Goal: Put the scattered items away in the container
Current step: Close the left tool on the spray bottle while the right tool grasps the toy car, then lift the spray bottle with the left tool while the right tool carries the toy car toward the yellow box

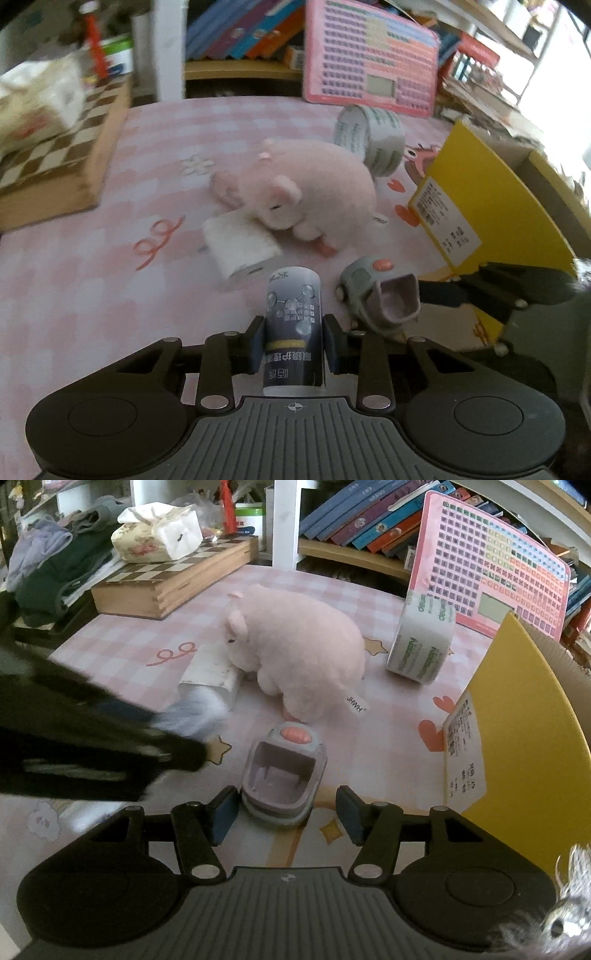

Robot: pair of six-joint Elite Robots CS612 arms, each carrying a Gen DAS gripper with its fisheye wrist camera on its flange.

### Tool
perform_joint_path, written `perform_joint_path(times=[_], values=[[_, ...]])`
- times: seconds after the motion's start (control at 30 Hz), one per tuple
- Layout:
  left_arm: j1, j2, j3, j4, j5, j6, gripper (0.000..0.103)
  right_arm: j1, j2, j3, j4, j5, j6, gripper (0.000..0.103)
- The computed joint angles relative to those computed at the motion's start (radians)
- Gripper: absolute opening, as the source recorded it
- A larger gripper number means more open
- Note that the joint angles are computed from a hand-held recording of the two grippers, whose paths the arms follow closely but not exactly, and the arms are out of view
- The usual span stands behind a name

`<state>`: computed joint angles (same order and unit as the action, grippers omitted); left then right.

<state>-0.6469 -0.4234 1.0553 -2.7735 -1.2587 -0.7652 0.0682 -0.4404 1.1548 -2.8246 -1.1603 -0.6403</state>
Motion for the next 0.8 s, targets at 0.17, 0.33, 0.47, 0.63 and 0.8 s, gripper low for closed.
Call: perform_joint_path(times=[0.17,0.33,0.47,0.63,0.8], values=[[-0.012,-0.04,0.086,-0.029,0.024,-0.092,0.031,0.0,0.002,-0.015,0.04,0.02,0.004,0.045],[-0.021,-0.065,0.142,-0.058,0.04,-0.178,0.031,0.005,0.002,-0.023,0.058,0.005,0.015,0.045],[-0.03,-0.083,0.176,-0.082,0.056,-0.215,0.031,0.009,0.006,-0.029,0.055,0.001,0.029,0.048],[-0.037,-0.096,0.202,-0.109,0.069,-0.24,0.031,0.005,0.005,-0.039,0.09,0.02,0.031,0.042],[-0.043,-0.108,0.228,-0.142,0.083,-0.263,0.031,-0.005,-0.023,-0.009,0.12,0.074,-0.02,0.042]])
